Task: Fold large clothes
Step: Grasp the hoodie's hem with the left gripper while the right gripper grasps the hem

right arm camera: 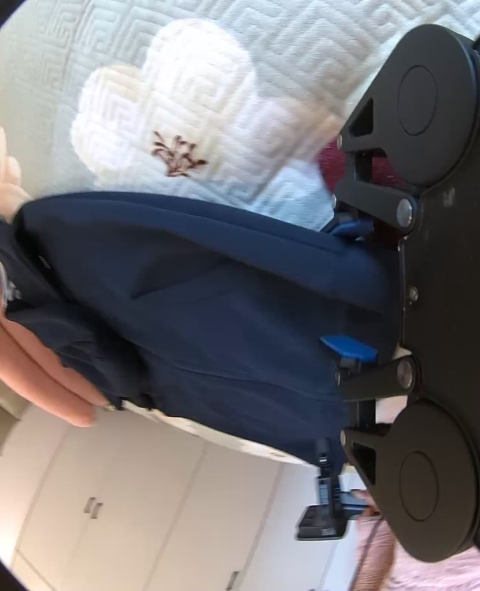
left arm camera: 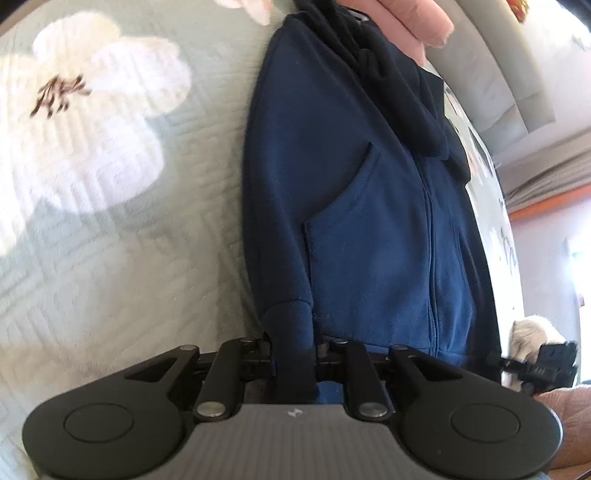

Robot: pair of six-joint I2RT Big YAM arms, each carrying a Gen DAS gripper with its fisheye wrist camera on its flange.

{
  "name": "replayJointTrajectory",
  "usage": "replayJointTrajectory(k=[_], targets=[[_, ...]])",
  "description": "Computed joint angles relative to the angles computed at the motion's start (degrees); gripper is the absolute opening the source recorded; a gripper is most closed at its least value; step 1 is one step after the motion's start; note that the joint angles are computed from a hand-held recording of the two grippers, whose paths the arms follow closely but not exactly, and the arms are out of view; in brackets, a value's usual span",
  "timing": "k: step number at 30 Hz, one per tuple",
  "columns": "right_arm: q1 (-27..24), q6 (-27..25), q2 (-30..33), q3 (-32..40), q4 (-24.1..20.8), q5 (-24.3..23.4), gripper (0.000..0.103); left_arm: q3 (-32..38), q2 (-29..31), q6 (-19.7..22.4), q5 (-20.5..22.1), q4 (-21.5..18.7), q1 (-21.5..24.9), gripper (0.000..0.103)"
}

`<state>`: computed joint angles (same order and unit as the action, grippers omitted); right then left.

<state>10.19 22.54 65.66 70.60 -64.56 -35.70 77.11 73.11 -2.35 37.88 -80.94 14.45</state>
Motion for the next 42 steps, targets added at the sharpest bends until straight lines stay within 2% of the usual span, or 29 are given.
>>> replayJointTrajectory(k=[1,3,5,6,9,11,13,15,19,21,24,26,29,30,32,38,42], targets=[[0.0,0.1,0.0,-0.2,-1.3,-0.3,0.053,-0.5,0.0,-1.0,1.1,0.4,0.6,0.021],[-0.2,1.3,-0.7,-1.4,-1.1,-0.5,0.023,-1.2,-0.2,-2.0,2.1,1.2,1.2,0.018],[-0.8,5.5,-3.2,-3.8,2.1,-1.1,0.013,-2.9,-1.9,-4.7,2.4,4.7,1.6,0.009],[-1.1,8.5,-4.5,-4.7,4.7,-2.0,0.010,-3.5,-2.6,-6.1,3.3,6.1,2.1,0.009],[-1.0,11.6,-6.3,-5.2,9.8,-2.5,0.010,-3.7,-3.5,-10.7,6.0,10.1,2.9,0.008],[-0.8,11.0,-6.0,-3.4,10.8,-2.8,0.010,-2.5,-3.7,-12.3,7.3,13.6,2.3,0.008],[-0.4,9.3,-5.2,-0.5,11.2,-1.3,0.010,-0.3,-3.4,-13.2,7.0,16.4,1.6,0.008],[-0.8,9.6,-4.4,1.6,13.2,-1.1,0.010,1.7,-2.8,-15.7,6.9,19.8,0.9,0.008],[-2.2,10.8,-0.6,7.5,17.4,-1.5,0.010,7.6,-0.7,-16.8,4.1,25.2,-1.2,0.008],[-3.1,10.7,1.8,11.1,18.7,-1.5,0.010,11.6,1.1,-20.5,2.9,28.2,-2.5,0.008],[-3.9,13.1,6.0,16.3,23.9,-0.8,0.010,17.3,3.9,-24.7,-0.2,33.6,-4.5,0.008],[-3.8,15.3,9.3,20.3,27.0,0.8,0.010,22.7,7.4,-26.9,-2.1,35.5,-6.2,0.008],[-4.1,16.6,15.1,27.2,30.4,2.7,0.010,33.6,14.7,-27.7,-6.7,34.2,-8.5,0.009],[-4.1,17.0,17.6,30.2,31.1,3.3,0.010,37.4,17.5,-29.6,-7.9,33.4,-9.0,0.009],[-4.3,17.3,22.6,36.6,30.2,4.2,0.010,44.8,23.0,-31.9,-9.6,31.8,-9.7,0.009],[-3.0,16.4,36.9,54.4,20.2,10.2,0.010,66.8,39.5,-29.8,-13.0,21.8,-11.4,0.009],[-2.7,13.3,44.4,64.2,13.0,12.1,0.010,71.2,44.8,-30.5,-12.7,20.1,-11.0,0.009]])
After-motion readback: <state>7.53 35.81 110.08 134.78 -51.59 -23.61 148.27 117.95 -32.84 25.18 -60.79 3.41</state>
